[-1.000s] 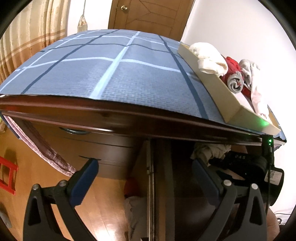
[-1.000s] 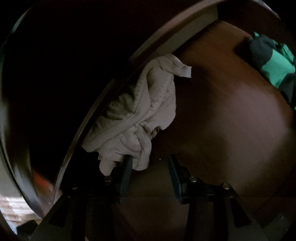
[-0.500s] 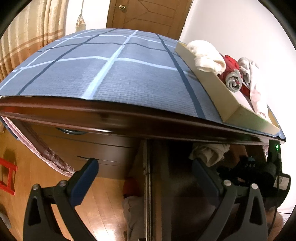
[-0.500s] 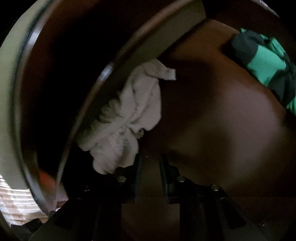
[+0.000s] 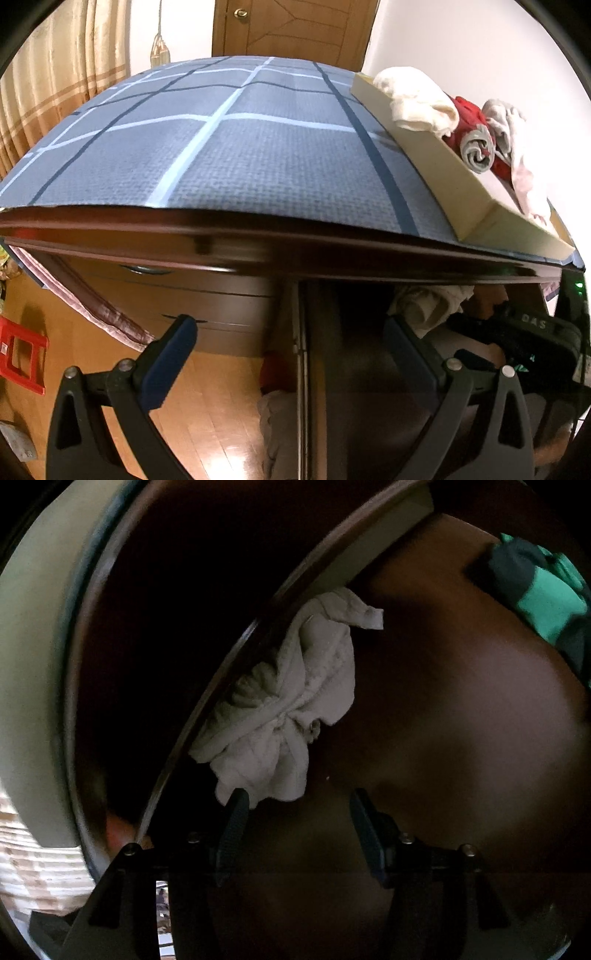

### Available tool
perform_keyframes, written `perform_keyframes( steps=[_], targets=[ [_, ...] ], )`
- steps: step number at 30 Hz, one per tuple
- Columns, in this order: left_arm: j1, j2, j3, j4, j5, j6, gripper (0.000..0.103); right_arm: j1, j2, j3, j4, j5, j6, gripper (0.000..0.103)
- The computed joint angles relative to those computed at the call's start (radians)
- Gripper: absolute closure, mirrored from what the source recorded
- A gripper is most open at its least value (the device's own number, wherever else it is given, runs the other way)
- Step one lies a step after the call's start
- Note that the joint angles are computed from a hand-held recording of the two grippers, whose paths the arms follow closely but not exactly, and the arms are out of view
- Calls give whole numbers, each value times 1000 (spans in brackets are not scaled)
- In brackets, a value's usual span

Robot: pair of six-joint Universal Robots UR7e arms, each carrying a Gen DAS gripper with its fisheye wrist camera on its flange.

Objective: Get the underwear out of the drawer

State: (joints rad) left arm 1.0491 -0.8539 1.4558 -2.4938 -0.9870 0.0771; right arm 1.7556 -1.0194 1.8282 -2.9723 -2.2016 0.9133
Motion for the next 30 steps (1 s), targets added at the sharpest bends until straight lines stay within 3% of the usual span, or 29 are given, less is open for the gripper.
perform_keyframes(
  steps=[4,12,14,20,30],
  targets=[
    [-1,5,-4,6,-1,2,1,16,3,-18,4,-20,-31,43],
    [-7,19,-7,9,-7,12,1,2,27,-45,64,-14,28,43],
    [-10,23,-6,15,-13,18,1,-5,42,-61,57,-7,32,57],
    [-17,30,-2,19,-20,36,1,-20,-7,-4,31,13,-32,75],
    [-27,36,12,16,-11,56,1,-10,-57,12,100,14,-34,88]
  ],
)
